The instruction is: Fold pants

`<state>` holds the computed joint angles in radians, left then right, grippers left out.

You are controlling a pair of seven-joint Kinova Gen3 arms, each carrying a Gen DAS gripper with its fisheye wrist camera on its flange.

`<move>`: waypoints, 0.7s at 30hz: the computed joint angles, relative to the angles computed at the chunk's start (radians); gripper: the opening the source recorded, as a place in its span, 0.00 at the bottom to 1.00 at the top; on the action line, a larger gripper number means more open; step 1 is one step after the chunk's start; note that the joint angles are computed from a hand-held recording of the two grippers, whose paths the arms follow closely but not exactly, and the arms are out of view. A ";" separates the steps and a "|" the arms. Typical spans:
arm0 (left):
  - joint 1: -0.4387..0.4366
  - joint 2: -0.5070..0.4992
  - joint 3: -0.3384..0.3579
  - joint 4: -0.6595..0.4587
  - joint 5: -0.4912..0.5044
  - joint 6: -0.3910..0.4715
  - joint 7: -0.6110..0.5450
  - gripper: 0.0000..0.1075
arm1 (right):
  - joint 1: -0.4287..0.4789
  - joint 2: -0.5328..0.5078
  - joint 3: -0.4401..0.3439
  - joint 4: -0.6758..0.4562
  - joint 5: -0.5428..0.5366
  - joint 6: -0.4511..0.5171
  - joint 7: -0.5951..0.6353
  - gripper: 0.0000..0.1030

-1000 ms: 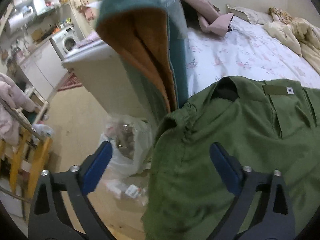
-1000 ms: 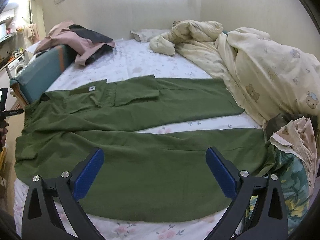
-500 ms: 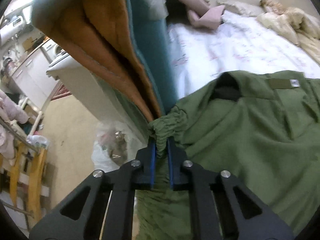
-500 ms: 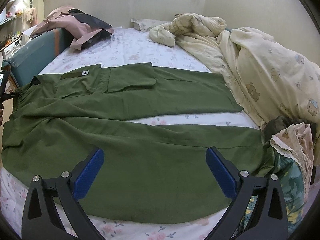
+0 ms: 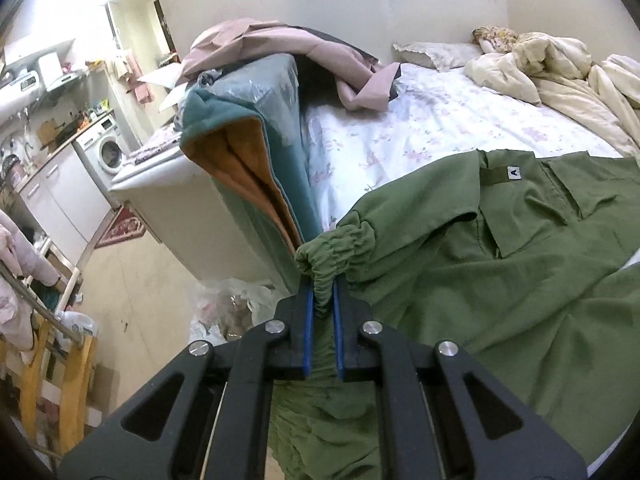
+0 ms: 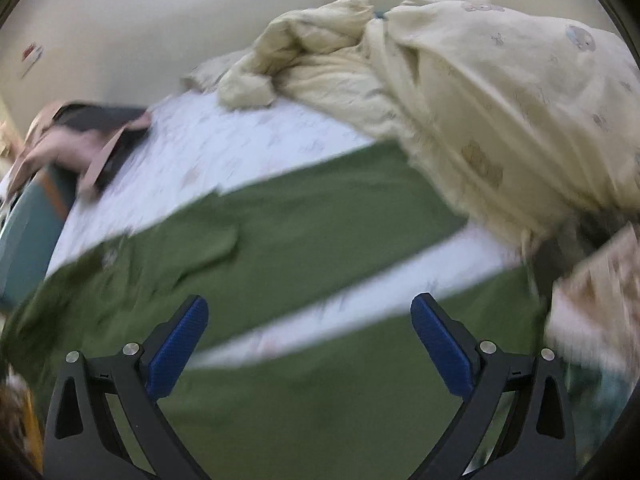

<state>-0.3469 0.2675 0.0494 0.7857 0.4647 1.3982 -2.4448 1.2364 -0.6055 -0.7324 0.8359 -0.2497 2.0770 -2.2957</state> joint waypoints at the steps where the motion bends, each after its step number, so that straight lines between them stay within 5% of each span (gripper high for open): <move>1: -0.002 -0.001 0.000 0.004 0.002 -0.005 -0.004 0.05 | -0.009 0.025 -0.001 0.046 0.041 -0.038 0.016 0.99; 4: -0.003 0.003 -0.004 0.014 -0.002 -0.020 -0.006 0.05 | -0.057 0.140 -0.010 0.185 0.135 -0.158 -0.019 0.98; 8: 0.018 0.008 -0.009 0.042 -0.037 -0.072 0.005 0.06 | -0.165 0.310 -0.009 0.314 0.221 -0.320 -0.100 0.76; 13: 0.047 -0.007 -0.012 0.111 -0.085 -0.162 -0.038 0.06 | -0.173 0.497 -0.133 0.336 0.349 -0.437 -0.272 0.70; 18: 0.062 0.013 -0.012 0.095 -0.112 -0.176 -0.022 0.06 | -0.160 0.681 -0.342 0.312 0.532 -0.367 -0.467 0.68; 21: 0.057 0.004 -0.008 0.117 -0.107 -0.192 -0.037 0.06 | -0.207 0.728 -0.371 0.315 0.607 -0.315 -0.505 0.27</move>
